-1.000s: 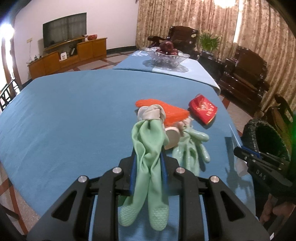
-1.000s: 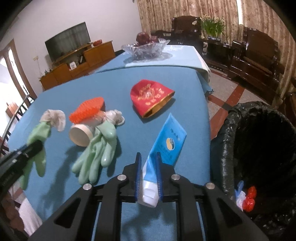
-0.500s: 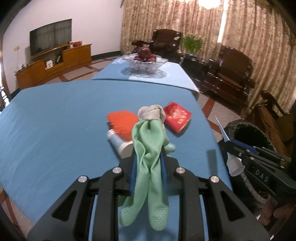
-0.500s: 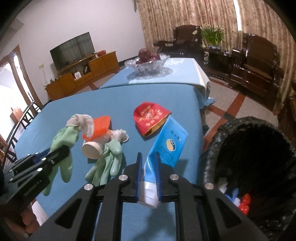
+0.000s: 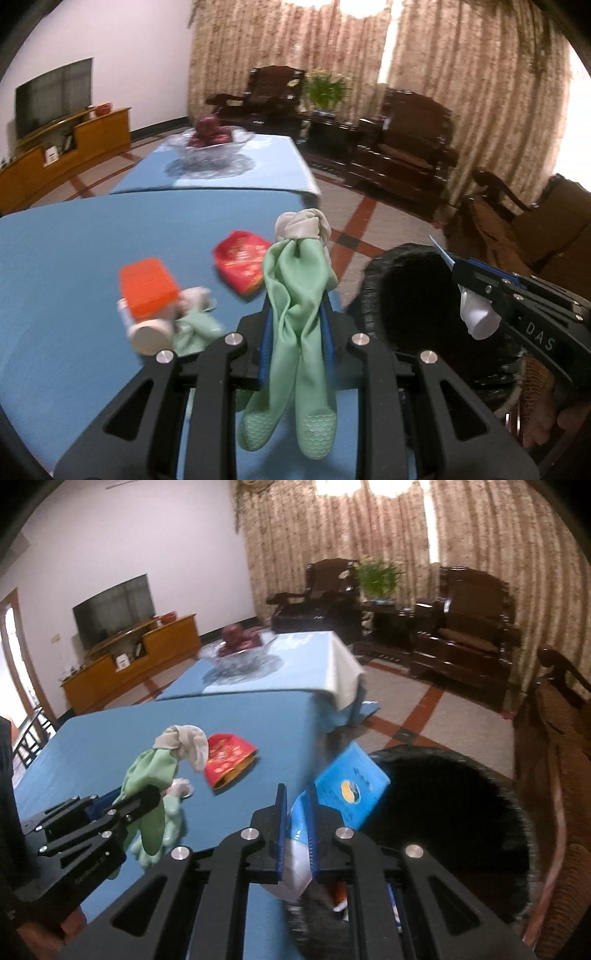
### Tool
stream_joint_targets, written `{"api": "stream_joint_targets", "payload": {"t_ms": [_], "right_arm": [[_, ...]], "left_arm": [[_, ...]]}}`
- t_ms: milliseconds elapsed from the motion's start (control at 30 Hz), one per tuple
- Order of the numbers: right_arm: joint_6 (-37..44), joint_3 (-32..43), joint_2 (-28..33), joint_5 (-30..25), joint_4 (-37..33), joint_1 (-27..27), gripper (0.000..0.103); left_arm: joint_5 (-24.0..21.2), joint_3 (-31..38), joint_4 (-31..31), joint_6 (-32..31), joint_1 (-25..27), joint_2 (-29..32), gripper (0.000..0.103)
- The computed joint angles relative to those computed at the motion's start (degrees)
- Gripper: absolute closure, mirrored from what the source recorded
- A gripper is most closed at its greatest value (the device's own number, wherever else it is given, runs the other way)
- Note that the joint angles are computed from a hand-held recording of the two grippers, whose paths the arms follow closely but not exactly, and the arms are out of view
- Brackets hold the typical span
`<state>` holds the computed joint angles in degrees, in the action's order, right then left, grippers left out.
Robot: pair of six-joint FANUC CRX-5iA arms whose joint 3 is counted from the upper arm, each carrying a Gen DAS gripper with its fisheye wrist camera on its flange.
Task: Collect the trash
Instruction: 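Carry both items over the bin and open the right tool to drop the tube, then open the left tool over the bin to drop the green glove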
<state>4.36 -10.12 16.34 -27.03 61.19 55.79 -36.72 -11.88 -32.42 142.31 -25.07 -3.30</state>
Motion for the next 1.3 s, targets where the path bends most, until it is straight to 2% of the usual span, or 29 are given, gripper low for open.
{"api": "stream_joint_targets", "payload": {"t_ms": [133, 267, 400, 467, 600, 633, 700, 767, 800, 867, 967, 1100, 1300], "right_arm": [[-1.84, -2.47, -1.81, -1.57, 1.4, -1.45, 0.094], [-3.55, -5.03, -2.72, -1.91, 1.24, -3.53, 0.094], [-6.17, -7.34, -3.33, -1.93, 2.62, -5.72, 0.095], [-7.46, -8.44, -3.81, -1.78, 3.82, -6.74, 0.099], [-7.75, -9.53, -4.49, -1.53, 4.79, -8.72, 0.097], [-8.45, -9.94, -4.75, -1.47, 5.39, -9.1, 0.095], [-10.54, -10.55, -4.92, -2.67, 7.05, -9.59, 0.077], [-13.25, -11.56, -5.38, -3.58, 9.33, -10.06, 0.054], [-14.64, -12.11, -5.61, -4.17, 10.41, -10.29, 0.05], [-15.14, -12.38, -5.68, -5.23, 10.31, -10.35, 0.028], [-17.85, -13.43, -5.96, -7.88, 12.01, -9.75, 0.007], [-18.86, -13.66, -6.0, -9.43, 13.03, -9.11, 0.006], [-19.28, -12.22, -4.94, -7.98, 14.38, -7.98, 0.006]], "left_arm": [[2.45, 2.43, 2.28, -2.46, -0.87, 3.25, 0.082], [5.74, 4.5, 7.46, -7.66, -1.16, 7.67, 0.082], [7.19, 6.71, 9.58, -9.93, -2.25, 11.41, 0.082], [7.47, 7.98, 9.92, -10.62, -2.72, 12.91, 0.082], [9.62, 8.68, 13.21, -14.38, -2.63, 14.64, 0.081], [9.87, 8.86, 13.82, -15.03, -2.67, 14.88, 0.08], [10.81, 9.11, 15.11, -16.15, -2.81, 15.39, 0.067], [10.98, 9.9, 13.48, -14.69, -3.4, 15.59, 0.054], [11.31, 10.01, 12.77, -14.39, -3.67, 15.45, 0.05], [11.55, 10.31, 12.12, -14.38, -4.02, 15.2, 0.043], [11.9, 10.02, 10.44, -12.76, -4.39, 14.22, 0.033], [11.45, 9.45, 7.9, -9.7, -4.57, 12.62, 0.026], [6.99, 7.82, -0.38, -1.71, -4.79, 8.71, 0.022]]}}
